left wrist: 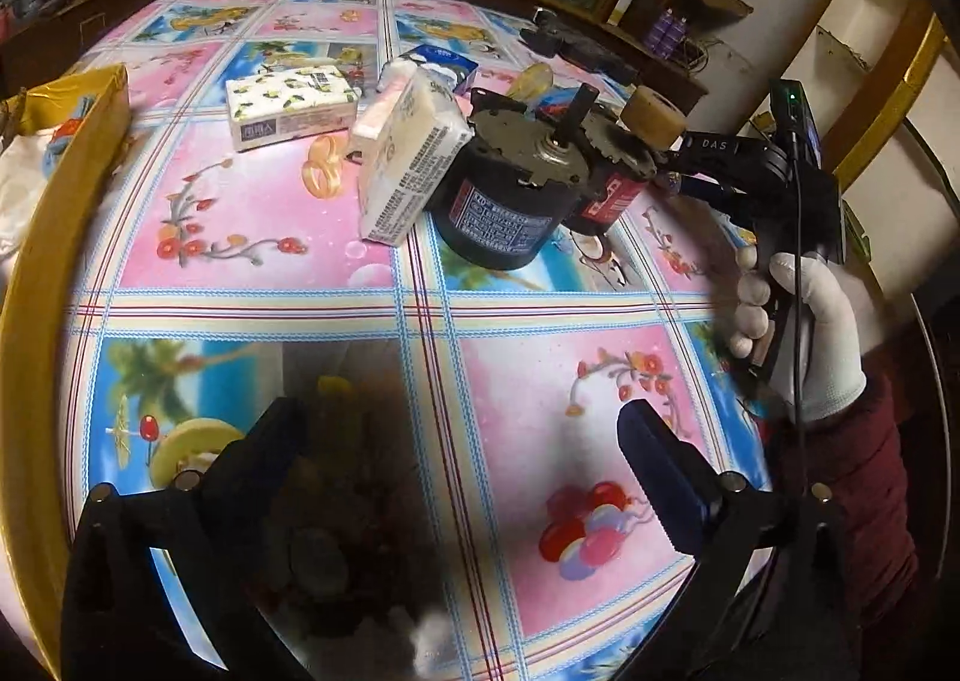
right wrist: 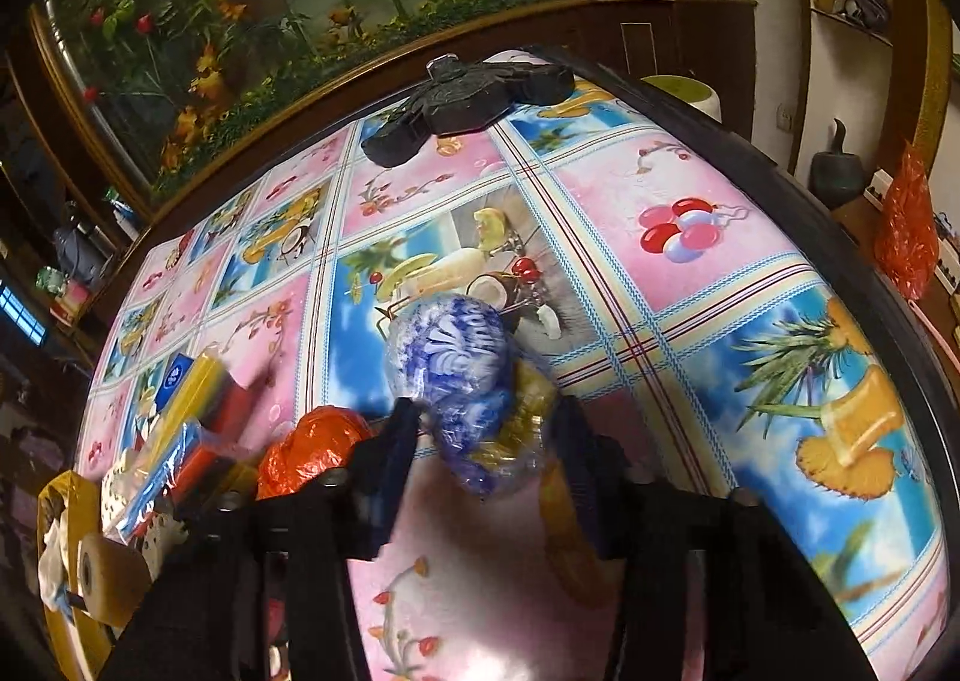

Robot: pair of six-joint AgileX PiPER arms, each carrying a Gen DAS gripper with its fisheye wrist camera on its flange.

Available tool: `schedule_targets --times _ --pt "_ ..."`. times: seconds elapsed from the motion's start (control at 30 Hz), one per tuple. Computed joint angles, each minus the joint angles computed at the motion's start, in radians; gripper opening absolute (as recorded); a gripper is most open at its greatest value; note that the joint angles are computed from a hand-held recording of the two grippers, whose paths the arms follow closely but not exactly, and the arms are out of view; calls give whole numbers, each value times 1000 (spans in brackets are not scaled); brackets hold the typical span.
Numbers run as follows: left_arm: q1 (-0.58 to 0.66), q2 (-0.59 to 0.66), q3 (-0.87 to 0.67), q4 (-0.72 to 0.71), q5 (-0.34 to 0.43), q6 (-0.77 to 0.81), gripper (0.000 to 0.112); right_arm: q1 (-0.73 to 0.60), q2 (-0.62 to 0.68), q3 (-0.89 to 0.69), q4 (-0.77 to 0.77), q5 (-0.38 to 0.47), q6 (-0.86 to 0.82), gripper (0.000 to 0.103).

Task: Organize soft objects
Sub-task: 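Grasp the blue-and-white wrapped packet with the right tool, then grasp the beige tissue pack with the left tool while the right tool holds its packet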

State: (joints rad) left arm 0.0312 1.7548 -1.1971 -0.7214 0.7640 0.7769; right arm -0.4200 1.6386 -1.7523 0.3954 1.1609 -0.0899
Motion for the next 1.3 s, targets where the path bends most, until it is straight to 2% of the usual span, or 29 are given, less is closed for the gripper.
schedule_targets --times 0.03,0.1,0.2,0.23,0.47,0.53,0.63,0.77,0.9,0.97,1.07,1.13,1.23,1.3 --pt "-10 -5 4 19 -10 -1 103 -9 0 5 18 2 -9 37" --pt "-13 6 -25 54 22 -14 103 -44 -3 22 59 6 -46 37" --pt "55 68 -132 -28 165 -22 76 -52 -9 35 65 2 -56 37" --pt "62 82 -172 -12 170 -78 76 -52 -6 34 66 1 -52 37" --pt "14 152 -418 35 117 -227 75 -82 -7 32 107 30 -54 39" --pt "-13 195 -489 120 90 -321 75 -92 -6 33 131 40 -61 40" --pt "-38 272 -592 263 113 -442 75 -104 -9 44 161 47 -73 40" --pt "-24 275 -555 353 85 -470 78 -104 -14 52 158 42 -70 40" --pt "-17 212 -499 548 48 -566 77 -100 -18 56 152 38 -63 40" --pt "-12 158 -432 573 15 -522 77 -95 -23 61 142 32 -57 40" --pt "0 73 -335 467 -32 -303 77 -77 -35 70 115 19 -48 40" --pt "-31 49 -302 481 -62 -211 77 -65 -41 75 96 10 -43 40" --pt "-90 79 -312 563 -81 -146 77 -51 -51 84 78 -1 -36 40" --pt "-119 132 -363 626 -76 -160 77 -47 -53 85 73 -3 -34 40"
